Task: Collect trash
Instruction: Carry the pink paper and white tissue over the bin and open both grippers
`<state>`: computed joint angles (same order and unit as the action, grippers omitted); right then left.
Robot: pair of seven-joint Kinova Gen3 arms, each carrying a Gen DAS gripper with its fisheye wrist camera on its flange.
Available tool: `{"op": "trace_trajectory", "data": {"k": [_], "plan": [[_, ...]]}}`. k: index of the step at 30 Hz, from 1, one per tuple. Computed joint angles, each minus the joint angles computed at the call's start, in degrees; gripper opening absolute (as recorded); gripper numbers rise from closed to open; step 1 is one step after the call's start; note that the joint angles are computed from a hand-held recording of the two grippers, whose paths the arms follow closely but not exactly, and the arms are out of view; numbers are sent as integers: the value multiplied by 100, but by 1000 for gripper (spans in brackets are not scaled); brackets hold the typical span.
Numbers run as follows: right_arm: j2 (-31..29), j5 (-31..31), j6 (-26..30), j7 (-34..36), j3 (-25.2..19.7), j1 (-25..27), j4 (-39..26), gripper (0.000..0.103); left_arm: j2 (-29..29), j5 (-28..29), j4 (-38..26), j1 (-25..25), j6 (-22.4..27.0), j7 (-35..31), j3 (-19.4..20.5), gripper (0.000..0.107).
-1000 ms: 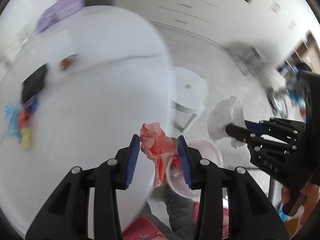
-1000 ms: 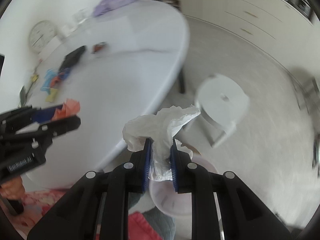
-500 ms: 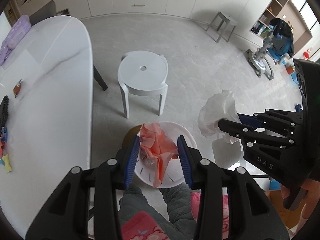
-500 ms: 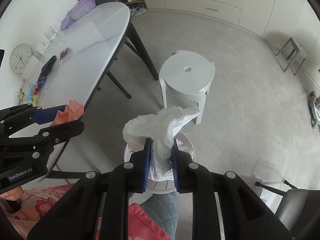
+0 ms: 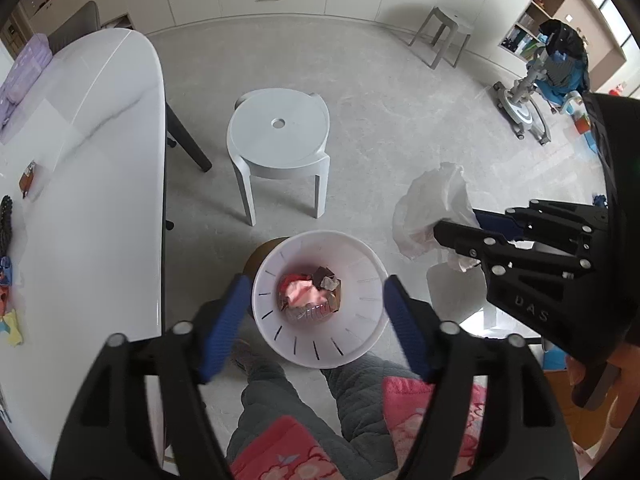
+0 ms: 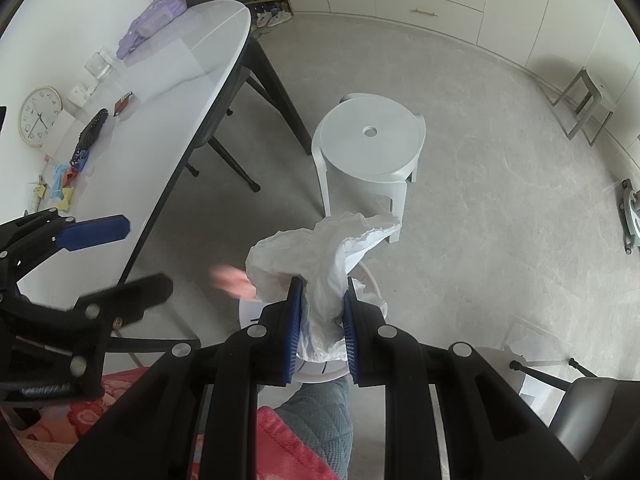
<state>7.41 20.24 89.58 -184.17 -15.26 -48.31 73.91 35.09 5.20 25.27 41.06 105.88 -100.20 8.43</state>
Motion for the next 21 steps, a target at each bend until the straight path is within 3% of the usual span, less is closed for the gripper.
{"op": "trace_trajectory", "data": {"k": [2,8,17,20,21], "plan": [[4,-6,-13,-44,0,-6,14,21,-80,-17,105,1,-62,-62,-1,87],[7,-54,-100,-158,-4,-19,69,23,-145,-3,197,-37,-102,-114,28,94],[105,-361,-535,90,32,137,218,27,-189,81,147,-288,-120,68,2,95],[227,-497,-645,230,69,159,140,58,-192,64,124,-374,-101,206,-35,95],[306,-503,-566,226,91,131,50,81,-181,61,93,-413,-81,267,-47,95]]}}
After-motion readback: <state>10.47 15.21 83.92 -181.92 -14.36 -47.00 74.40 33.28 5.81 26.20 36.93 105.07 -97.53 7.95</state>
